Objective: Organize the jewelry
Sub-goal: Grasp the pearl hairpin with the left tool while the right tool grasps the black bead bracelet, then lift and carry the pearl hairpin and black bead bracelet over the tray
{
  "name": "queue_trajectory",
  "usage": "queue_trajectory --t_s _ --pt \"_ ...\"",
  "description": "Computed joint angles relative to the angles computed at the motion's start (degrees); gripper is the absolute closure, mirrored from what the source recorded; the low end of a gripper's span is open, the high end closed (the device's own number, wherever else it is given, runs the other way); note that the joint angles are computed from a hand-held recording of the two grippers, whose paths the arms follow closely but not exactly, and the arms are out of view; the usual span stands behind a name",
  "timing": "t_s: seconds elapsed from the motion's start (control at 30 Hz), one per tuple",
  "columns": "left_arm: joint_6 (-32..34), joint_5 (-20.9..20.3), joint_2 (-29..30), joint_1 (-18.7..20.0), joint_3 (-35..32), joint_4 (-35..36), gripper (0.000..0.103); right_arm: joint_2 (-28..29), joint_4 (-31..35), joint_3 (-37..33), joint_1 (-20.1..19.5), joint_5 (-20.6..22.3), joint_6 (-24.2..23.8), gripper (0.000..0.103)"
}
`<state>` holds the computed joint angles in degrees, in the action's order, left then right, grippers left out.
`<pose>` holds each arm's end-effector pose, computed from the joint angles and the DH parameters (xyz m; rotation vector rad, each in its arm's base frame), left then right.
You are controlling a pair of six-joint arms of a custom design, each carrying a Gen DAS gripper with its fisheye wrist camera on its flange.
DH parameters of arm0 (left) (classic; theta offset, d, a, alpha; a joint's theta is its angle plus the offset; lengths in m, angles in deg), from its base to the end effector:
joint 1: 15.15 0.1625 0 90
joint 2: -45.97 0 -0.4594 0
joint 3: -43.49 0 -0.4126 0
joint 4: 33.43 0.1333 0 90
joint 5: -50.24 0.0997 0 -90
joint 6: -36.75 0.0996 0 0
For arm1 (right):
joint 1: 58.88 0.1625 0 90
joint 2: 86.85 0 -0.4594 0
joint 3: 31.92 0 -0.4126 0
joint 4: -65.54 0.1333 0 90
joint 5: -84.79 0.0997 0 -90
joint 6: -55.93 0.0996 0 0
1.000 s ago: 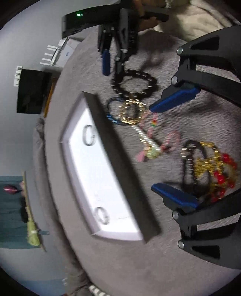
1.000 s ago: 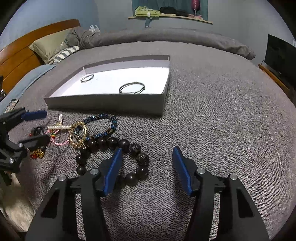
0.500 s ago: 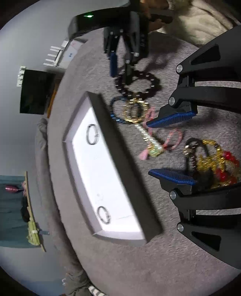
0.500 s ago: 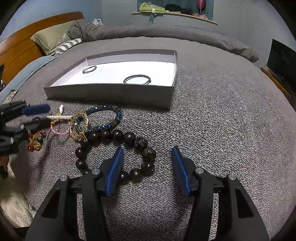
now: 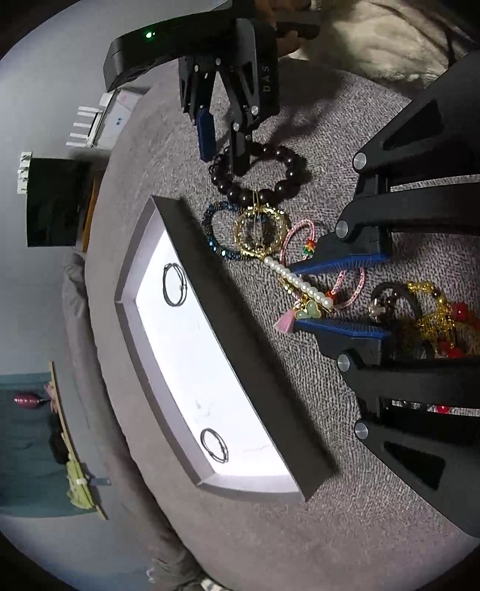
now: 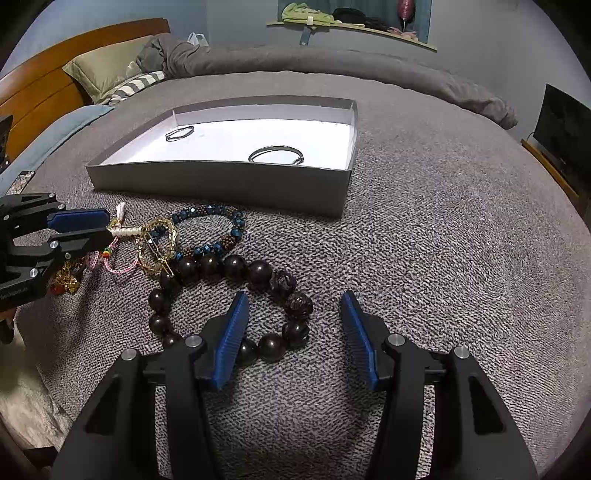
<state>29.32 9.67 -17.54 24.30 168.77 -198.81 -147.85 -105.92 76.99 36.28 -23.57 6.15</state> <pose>-0.2628 -0.4868 0.1706 0.7534 2.2628 -0.7798 0.1586 -0.6229 0.2344 1.0761 -2.3418 0.5599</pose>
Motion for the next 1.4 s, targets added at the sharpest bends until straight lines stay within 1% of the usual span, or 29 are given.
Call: queue_trajectory --t_s 0.1,0.13,0.17,0.23,0.3,0.33,0.4,0.43,0.47,0.5,0.53,0.6,0.77,0.9,1.03,1.2,1.4 --pt "-0.7 0.3 0.0 0.1 0.0 1.2 0.077 0.2 -0.3 0.0 0.1 -0.4 -0.5 0.053" --pt "-0.7 0.2 -0.1 0.0 0.1 1.1 0.079 0.2 -0.2 0.0 0.2 -0.5 -0.7 0.054" --pt "-0.7 0.2 -0.1 -0.1 0.1 1.3 0.083 0.2 -0.1 0.0 0.2 -0.6 -0.8 0.055" --pt "-0.4 0.7 -0.1 -0.2 0.3 1.2 0.086 0.2 0.0 0.0 0.1 -0.8 -1.0 0.056" --pt "-0.4 0.0 -0.3 0.0 0.4 1.1 0.087 0.1 0.3 0.0 0.1 -0.8 -1.0 0.058" --pt "-0.3 -0.2 -0.4 0.0 0.4 0.9 0.090 0.1 0.3 0.0 0.1 -0.9 -1.0 0.060" --pt "0.3 -0.8 -0.7 0.1 0.8 -0.6 0.091 0.0 0.8 0.1 0.1 -0.6 -1.5 0.065" --pt "0.5 -1.5 -0.9 0.2 0.9 -1.3 0.095 0.0 0.9 0.2 0.1 -0.6 -1.7 0.069" --pt "0.7 -1.9 -1.0 0.2 1.1 -2.1 0.095 0.0 0.9 0.3 0.1 -0.6 -1.9 0.073" --pt "0.9 -2.1 -1.0 0.2 0.9 -2.2 0.095 0.0 0.5 0.3 0.2 -0.7 -2.1 0.075" --pt "1.1 -2.1 -0.9 0.2 1.0 -2.4 0.097 0.0 0.3 0.3 0.2 -0.7 -2.1 0.080" --pt "1.3 -2.1 -0.9 0.0 1.1 -2.8 0.097 -0.3 0.7 0.2 0.1 0.0 -1.6 0.088" --pt "2.0 -2.7 -1.5 -0.4 1.7 -5.5 0.097 -0.8 0.3 0.6 0.1 1.4 -1.8 0.088" --pt "2.5 -1.9 -1.8 -0.8 2.0 -7.3 0.097 -2.3 -0.9 1.4 -0.2 4.5 -1.0 0.088" --pt "2.2 -1.4 -2.3 -0.9 2.0 -7.6 0.097 -3.5 -1.9 2.0 0.0 6.6 -0.5 0.088" --pt "2.4 -0.2 -2.9 -1.3 1.8 -8.3 0.097 -4.1 -2.7 1.6 0.5 7.7 -0.2 0.088" --pt "3.0 2.4 -3.7 -1.6 0.6 -8.5 0.097 -2.7 -4.5 -1.0 2.5 8.2 0.4 0.088"
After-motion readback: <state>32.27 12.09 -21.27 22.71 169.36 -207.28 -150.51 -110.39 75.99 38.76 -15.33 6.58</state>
